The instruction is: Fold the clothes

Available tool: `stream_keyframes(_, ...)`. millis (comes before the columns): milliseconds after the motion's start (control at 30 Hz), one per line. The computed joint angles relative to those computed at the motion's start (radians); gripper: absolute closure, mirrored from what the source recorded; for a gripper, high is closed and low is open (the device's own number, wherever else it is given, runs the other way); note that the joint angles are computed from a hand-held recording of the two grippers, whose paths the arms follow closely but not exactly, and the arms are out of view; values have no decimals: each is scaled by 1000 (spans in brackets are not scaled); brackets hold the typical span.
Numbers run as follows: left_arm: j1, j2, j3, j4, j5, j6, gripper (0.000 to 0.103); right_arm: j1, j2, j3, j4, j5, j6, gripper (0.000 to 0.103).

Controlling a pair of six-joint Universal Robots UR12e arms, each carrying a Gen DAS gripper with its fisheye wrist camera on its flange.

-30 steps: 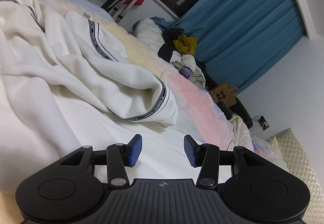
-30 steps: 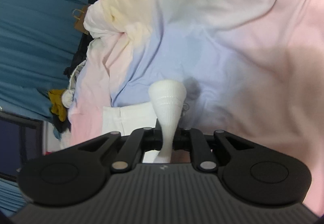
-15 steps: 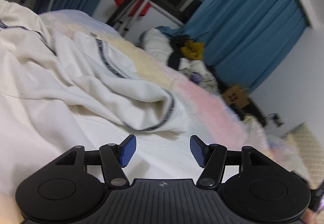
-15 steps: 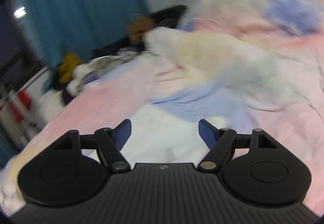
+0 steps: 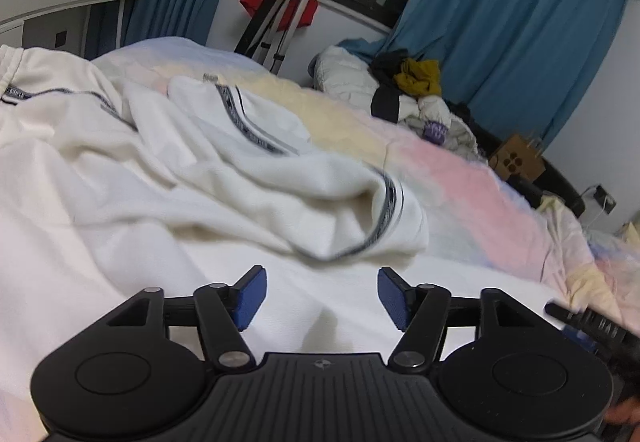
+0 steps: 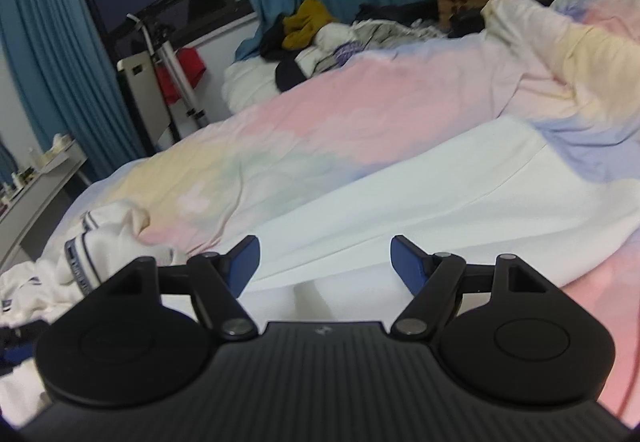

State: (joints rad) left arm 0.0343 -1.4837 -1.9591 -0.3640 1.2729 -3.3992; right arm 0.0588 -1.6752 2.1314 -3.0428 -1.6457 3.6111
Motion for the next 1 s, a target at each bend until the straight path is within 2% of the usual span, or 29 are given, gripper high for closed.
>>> stream_keyframes(133,19,-53,78,-7,9,-41,28,5,12,-7,8,31,1,28)
stream_keyframes(267,26,-147,198,-32,33,-40,28,2,27,-12,10,59,25,28)
stream_keyframes(433,-16,-289,390,-133,103,71,29,-9,61,-26,-17,87,59,28)
stream_keyframes(500,-44,-350,471,-189,153,128,29,-11,79,-35,-21,84,60,28)
stream_keyframes(667,-120,-494,664,-415,329,346,33,-27,124,-54,-7,118,81,29)
stream_keyframes(700,-132,-513,686,-448,367,371,38,-28,133,-57,-6,120,79,28)
stream_keyframes(767,-154,-553,733,-516,445,418,41,-29,146,-61,-12,122,70,27)
stream_keyframes(800,-165,-573,757,-547,485,440,52,-29,152,-62,-20,122,66,27)
stream_keyframes(833,-174,-587,773,-562,520,464,55,-29,157,-63,-30,120,62,27)
stream_keyframes(900,-186,-603,787,-568,571,501,77,-29,166,-65,-42,115,57,27)
stream_keyframes(967,-193,-601,788,-555,596,523,88,-29,174,-66,-52,111,53,27)
stream_keyframes(1000,-195,-596,785,-542,601,530,90,-30,174,-65,-56,113,57,27)
